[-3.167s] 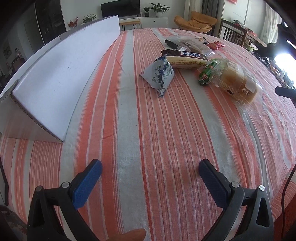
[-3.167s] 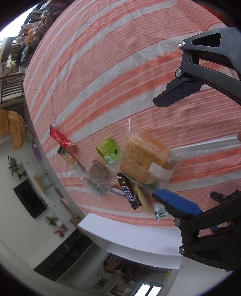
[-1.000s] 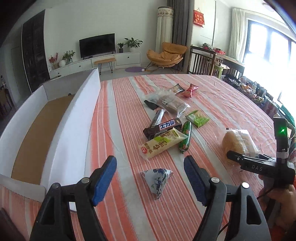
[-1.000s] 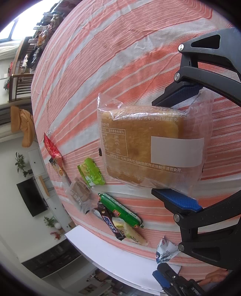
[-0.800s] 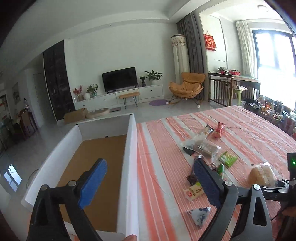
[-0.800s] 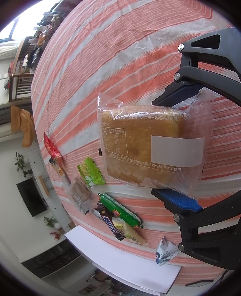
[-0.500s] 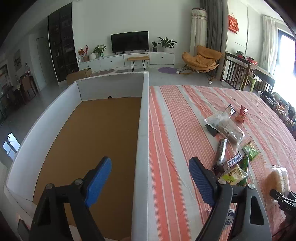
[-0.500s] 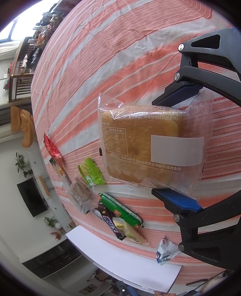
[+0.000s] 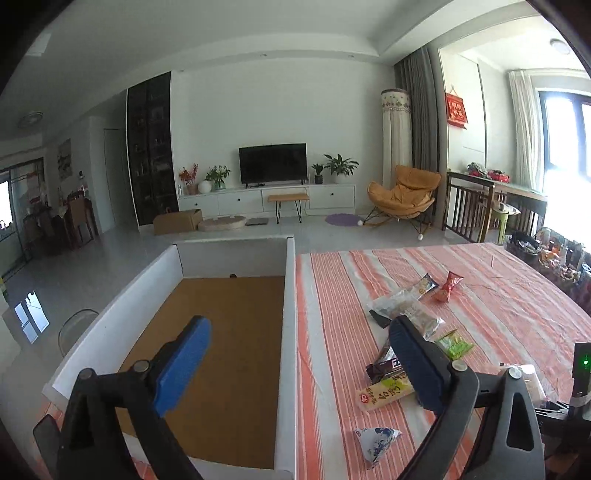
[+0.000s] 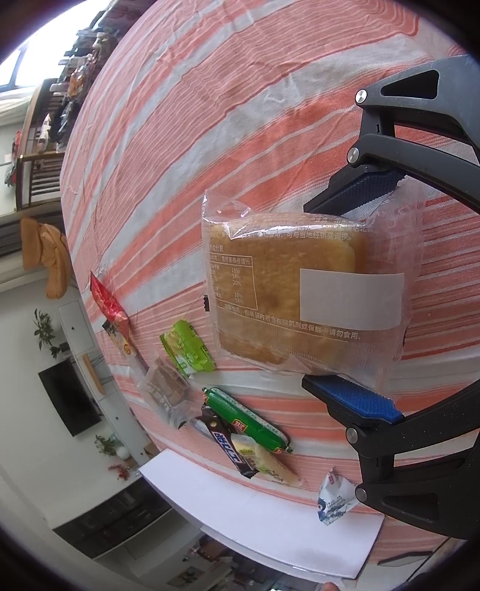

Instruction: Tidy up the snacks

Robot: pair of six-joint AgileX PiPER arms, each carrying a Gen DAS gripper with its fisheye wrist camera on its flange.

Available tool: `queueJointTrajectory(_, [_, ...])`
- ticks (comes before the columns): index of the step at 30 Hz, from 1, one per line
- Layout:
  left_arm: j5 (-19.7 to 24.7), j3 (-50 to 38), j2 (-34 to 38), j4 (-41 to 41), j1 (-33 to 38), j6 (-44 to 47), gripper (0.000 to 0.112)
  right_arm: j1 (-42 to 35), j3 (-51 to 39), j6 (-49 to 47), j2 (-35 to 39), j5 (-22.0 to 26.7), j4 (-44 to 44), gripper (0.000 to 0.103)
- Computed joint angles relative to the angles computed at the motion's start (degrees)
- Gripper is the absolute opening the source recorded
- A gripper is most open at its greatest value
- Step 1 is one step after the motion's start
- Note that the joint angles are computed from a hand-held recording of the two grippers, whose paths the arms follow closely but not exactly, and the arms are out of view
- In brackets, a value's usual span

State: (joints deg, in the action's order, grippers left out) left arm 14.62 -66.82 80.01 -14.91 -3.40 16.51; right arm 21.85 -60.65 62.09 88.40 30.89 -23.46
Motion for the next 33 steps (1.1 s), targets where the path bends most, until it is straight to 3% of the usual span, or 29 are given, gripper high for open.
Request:
queueJointTrajectory(2, [3.95,3.45,-3.26,-11.46,-0.45,9.26,0.103,-0.73,0.68,0.28,-0.41,-0.94,0.63,0.086])
queueJointTrajectory(3, [9.36,3.32,-2.66,-15.22,-0.27,13.03,0.103,-0.78,0.58,0.39,-0.37,-0.90,0.58,0.086])
queueJointTrajectory(4, [15.03,2.66,-1.05,-16.69,-0.40,14.62,0.103,-0.49,0.21,0.75,-0.07,-0.56,0.15,0.086])
queueJointTrajectory(6, [19.50,1.66,2.90,-12.75,-3.06,10.93,0.103,-0.13,-0.22,0.98,0.15,0.10,-0.52,0.086])
queueJointTrajectory(10, [10.13,3.16,11.03,5.93,-9.69,-11.54,0.102,0.40,0.91,2.83,-1.32,-0.49,-2.76,0.086])
queueJointTrajectory(14, [7.71,1.66,17.27,26.76,-13.98,-34.33,0.102,0.44,2.72,5.31,-3.46,-2.55,-4.91,0.086])
queueJointTrajectory(16, [8.76,0.09,20.21,31.10,-14.93,-38.91,0.102,-0.19,3.53,4.74,-4.72,-3.80,-3.93,0.086])
queueJointTrajectory(18, [11.45,-2.28,22.19,26.28,-14.02,-34.86,0.102,-2.08,4.07,-0.04,-6.34,-5.19,1.47,0.086])
queueJointTrajectory(22, [9.71,-1.38,21.29,14.65,-11.44,-25.36,0.097,-6.95,1.29,-15.35,-6.60,-1.34,17.81,0.086])
queueJointTrajectory(24, [8.36,-0.42,20.58,12.22,-11.13,-22.21,0.084,-8.56,-0.05,-19.62,-6.17,0.41,22.67,0.086])
queueJointTrajectory(26, [9.24,-1.28,20.58,7.97,-10.81,-15.86,0.052,-8.10,-2.23,-20.25,-5.04,2.93,22.48,0.086])
queueJointTrajectory(28, [12.99,-2.66,20.30,4.69,-10.35,-13.12,0.052,-7.19,-4.07,-21.39,-4.06,4.85,22.02,0.086])
queueJointTrajectory(30, [13.21,-0.76,18.43,2.74,-9.77,-13.88,0.057,-5.59,-4.43,-18.97,-4.00,5.53,18.62,0.086])
queueJointTrajectory(32, [10.94,0.83,17.34,3.46,-9.75,-15.82,0.090,-4.73,-3.88,-17.82,-4.52,5.49,17.04,0.086])
queueJointTrajectory(33, [9.69,0.65,17.72,4.13,-9.77,-16.34,0.094,-4.40,-3.66,-17.37,-4.62,5.42,16.49,0.086])
